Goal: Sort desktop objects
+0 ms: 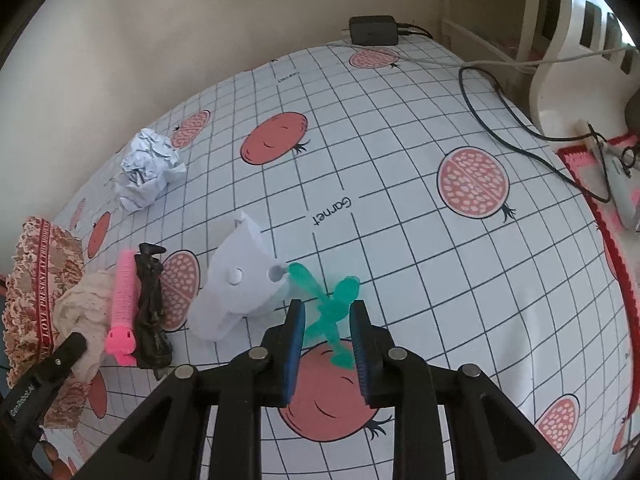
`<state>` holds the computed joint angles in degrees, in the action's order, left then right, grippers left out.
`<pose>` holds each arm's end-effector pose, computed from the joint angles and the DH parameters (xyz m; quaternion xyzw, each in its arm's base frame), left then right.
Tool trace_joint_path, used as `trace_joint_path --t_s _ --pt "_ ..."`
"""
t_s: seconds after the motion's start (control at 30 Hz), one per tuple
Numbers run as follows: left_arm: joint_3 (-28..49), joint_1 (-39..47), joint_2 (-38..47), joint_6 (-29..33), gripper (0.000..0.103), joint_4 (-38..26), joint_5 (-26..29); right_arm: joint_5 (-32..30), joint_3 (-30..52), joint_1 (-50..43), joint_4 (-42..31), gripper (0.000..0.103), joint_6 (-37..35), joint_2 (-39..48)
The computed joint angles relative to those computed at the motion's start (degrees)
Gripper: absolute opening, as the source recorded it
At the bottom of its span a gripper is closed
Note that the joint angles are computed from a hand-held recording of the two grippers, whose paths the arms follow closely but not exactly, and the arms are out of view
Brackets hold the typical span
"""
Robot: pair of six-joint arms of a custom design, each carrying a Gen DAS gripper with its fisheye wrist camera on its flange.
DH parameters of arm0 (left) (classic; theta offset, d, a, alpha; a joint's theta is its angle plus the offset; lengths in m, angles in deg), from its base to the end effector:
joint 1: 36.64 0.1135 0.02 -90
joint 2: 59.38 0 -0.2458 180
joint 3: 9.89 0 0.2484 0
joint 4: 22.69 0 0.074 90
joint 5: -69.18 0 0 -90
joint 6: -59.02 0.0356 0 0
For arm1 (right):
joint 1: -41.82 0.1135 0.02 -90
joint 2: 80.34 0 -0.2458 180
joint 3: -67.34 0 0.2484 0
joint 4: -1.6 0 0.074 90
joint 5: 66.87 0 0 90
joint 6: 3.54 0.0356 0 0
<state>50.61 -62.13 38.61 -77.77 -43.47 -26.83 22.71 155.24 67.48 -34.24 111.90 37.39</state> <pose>0.2803 -0.1295 0.1127 -0.1916 0.9414 -0.1203 0.2502 0.3559 0.1713 0.1076 -0.0026 0.9775 0.0941 0.1886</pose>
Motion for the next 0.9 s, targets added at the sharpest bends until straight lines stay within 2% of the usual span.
trace_joint_path --t_s 0.1,0.13,0.57,0.67,0.8,0.9 --pt "-0.1 0.4 -0.2 0.1 0.02 0.0 0.2 0.8 0.3 0.0 -0.6 0.044 -0.2 0.2" --pt "0.0 0.4 -0.1 0.2 0.02 0.0 0.2 0.9 0.5 0.0 -0.8 0.044 -0.4 0.3" --pt "-0.9 1.1 -1.1 0.1 0.02 -0.4 0.7 4.7 3.5 1.5 -3.7 0.044 -4.3 4.0" --pt "-0.9 1.1 -1.2 0.1 0.02 -0.6 0.7 5.5 3.5 1.7 -3.7 0.043 -5.0 4.0" --pt "-1.1 1.0 -1.2 0.0 0.02 -0.5 0.6 5.0 3.2 1.7 -3.0 0.033 -5.7 4.0" --pt "-1.1 0.9 -1.2 -0.1 0.02 -0.6 0.6 4.9 2.9 1.4 -2.8 0.033 -5.9 3.8"
